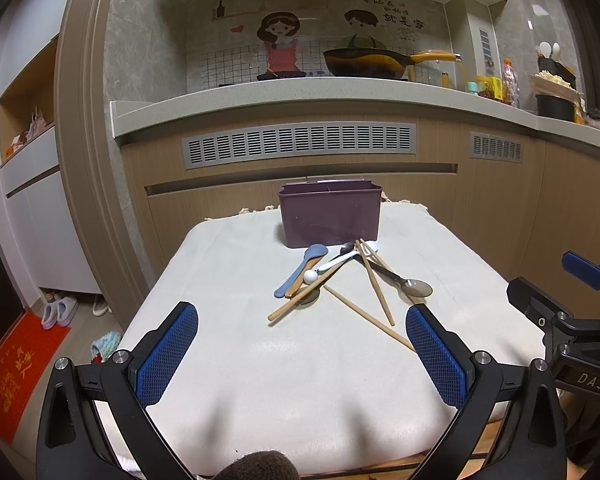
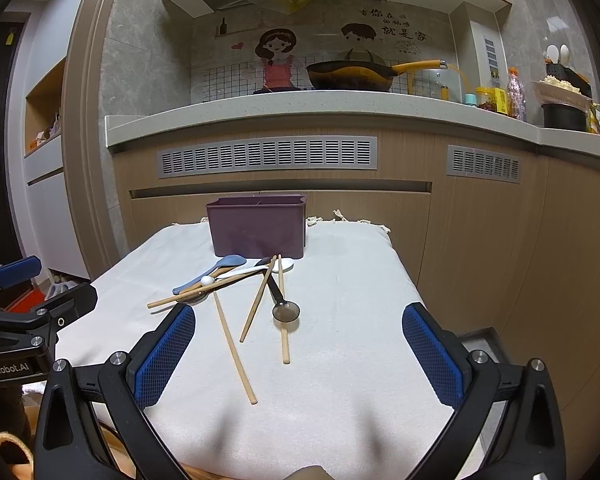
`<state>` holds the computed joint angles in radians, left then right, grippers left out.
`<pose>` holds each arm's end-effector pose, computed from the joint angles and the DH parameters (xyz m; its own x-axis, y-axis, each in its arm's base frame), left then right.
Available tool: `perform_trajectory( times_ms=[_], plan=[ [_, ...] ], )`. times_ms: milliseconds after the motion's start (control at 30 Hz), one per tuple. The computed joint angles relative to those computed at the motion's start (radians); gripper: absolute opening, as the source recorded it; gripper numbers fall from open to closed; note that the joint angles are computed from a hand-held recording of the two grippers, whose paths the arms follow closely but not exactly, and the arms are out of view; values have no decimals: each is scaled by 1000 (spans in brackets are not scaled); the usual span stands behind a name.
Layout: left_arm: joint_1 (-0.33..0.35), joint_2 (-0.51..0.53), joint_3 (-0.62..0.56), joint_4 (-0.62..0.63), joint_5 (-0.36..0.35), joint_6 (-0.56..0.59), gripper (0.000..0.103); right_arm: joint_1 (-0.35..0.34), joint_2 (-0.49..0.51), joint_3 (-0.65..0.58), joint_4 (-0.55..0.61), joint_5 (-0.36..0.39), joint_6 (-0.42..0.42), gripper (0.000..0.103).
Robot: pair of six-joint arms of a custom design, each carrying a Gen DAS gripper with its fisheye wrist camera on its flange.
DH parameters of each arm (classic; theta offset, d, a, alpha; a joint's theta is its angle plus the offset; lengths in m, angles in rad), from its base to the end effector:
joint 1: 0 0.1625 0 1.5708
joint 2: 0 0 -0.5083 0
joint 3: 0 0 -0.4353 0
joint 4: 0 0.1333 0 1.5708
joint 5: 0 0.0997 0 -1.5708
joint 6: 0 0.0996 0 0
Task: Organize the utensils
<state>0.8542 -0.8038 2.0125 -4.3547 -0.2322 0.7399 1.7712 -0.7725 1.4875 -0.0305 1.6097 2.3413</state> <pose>-0.1741 -0.5504 0.2212 -0.6022 -0.4326 -0.6710 0.5458 0.3904 -0.7414 0.2675 -0.6669 0.0917 -0.5959 -0.5626 0.5731 -0.7946 0.3100 -0.5220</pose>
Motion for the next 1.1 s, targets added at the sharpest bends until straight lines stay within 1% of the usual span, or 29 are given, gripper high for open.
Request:
perform_trajectory(
  times_ms=[1100],
  plan=[
    [1,9,1,0,1,-6,103,1,3,-2,5,1,12,103]
  ],
)
